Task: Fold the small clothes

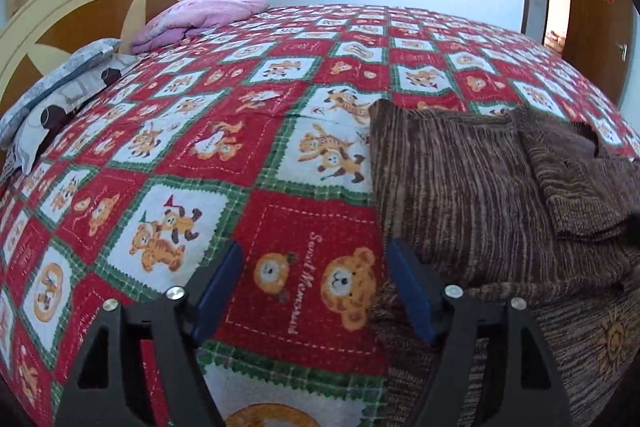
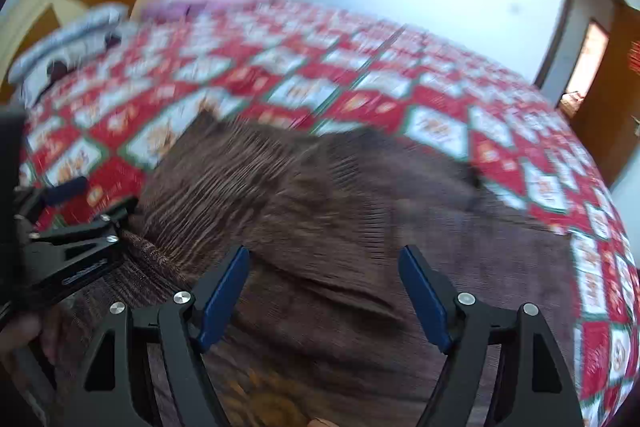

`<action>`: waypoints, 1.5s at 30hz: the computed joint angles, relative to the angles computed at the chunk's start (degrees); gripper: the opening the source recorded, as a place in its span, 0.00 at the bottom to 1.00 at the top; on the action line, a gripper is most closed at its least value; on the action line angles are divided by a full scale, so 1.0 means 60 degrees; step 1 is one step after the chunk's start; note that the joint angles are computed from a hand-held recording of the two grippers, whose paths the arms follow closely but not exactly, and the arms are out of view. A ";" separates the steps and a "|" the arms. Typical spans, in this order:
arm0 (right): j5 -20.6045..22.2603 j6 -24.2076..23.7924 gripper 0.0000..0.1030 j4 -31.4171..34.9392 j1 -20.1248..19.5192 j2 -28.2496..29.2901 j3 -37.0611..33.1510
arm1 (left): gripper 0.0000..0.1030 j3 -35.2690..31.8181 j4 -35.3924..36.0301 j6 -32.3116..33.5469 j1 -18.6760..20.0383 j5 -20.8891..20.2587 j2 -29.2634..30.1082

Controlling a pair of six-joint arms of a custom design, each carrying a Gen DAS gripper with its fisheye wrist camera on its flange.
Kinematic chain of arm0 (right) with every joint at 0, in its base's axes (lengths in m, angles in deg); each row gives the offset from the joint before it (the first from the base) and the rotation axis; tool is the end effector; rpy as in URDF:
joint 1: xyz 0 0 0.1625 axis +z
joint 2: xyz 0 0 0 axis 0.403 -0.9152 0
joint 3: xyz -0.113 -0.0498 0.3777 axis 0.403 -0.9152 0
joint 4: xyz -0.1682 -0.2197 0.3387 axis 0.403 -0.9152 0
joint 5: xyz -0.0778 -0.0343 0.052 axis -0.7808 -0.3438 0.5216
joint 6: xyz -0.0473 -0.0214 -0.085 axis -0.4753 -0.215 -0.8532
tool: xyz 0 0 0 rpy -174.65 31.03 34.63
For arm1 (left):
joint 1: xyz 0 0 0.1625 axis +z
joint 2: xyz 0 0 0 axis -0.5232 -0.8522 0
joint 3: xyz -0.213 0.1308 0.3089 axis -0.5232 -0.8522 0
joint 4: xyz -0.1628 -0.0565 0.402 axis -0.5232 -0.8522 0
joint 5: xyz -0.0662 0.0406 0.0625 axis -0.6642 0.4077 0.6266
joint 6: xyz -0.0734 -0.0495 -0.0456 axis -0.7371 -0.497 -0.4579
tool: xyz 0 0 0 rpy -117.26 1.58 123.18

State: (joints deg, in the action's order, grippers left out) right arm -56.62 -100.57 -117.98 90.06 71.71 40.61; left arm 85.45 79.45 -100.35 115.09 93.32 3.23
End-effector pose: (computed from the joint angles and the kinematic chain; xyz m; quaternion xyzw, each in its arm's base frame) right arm 0.3416 -0.6487 -0.1731 0.1717 -0.8317 0.2958 0.4375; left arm 0.1102 -0.6899 0.2267 0.2037 0.8516 -0.3315 0.3512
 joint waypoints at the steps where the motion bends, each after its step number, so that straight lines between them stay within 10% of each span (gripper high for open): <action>1: -0.0039 0.0173 0.75 0.0499 -0.0030 0.0098 -0.0208 | 0.79 -0.0068 0.0100 -0.0140 0.0057 0.0142 0.0014; 9: -0.2657 -0.0694 0.74 -0.2642 -0.0533 -0.0074 -0.0656 | 0.85 -0.0494 0.0596 -0.0538 0.0230 0.0620 0.0206; 13: -0.1954 0.0386 0.74 -0.2727 -0.0598 -0.1588 0.1799 | 0.85 -0.0449 0.0551 -0.0552 0.0260 0.0730 0.0175; 17: 0.0386 0.2433 0.73 -0.2097 -0.0638 -0.2990 0.4280 | 0.86 -0.0482 0.0606 -0.0587 0.0291 0.0866 0.0175; 21: 0.1939 0.3385 0.63 -0.1502 -0.0813 -0.3131 0.4697 | 0.88 -0.0313 0.0525 -0.0607 0.0368 0.1300 0.0012; 28: 0.1909 0.2828 0.07 -0.1347 -0.0655 -0.2606 0.4363 | 0.93 -0.0225 0.0547 -0.0578 0.0407 0.1633 -0.0071; 31: 0.1579 0.2285 0.03 -0.1664 -0.0511 -0.2538 0.4357 | 0.93 0.0063 0.0350 -0.0498 0.0488 0.2135 -0.0307; 37: 0.1844 0.2235 0.07 -0.1495 -0.0723 -0.2932 0.4692 | 1.00 0.0302 0.0339 -0.0500 0.0751 0.3478 -0.0616; 40: 0.2883 0.2993 0.50 -0.1919 -0.1053 -0.3401 0.4924 | 1.00 -0.0199 0.0811 -0.0626 0.0690 0.3149 -0.0255; 45: 0.4335 0.4363 0.50 -0.0628 -0.1603 -0.3574 0.4195 | 1.00 -0.0287 0.0901 -0.0776 0.0760 0.3298 -0.0223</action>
State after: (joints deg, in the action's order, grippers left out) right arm -30.61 -74.39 -121.75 80.44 50.26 65.77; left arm 83.73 84.85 -105.01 119.64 113.10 1.89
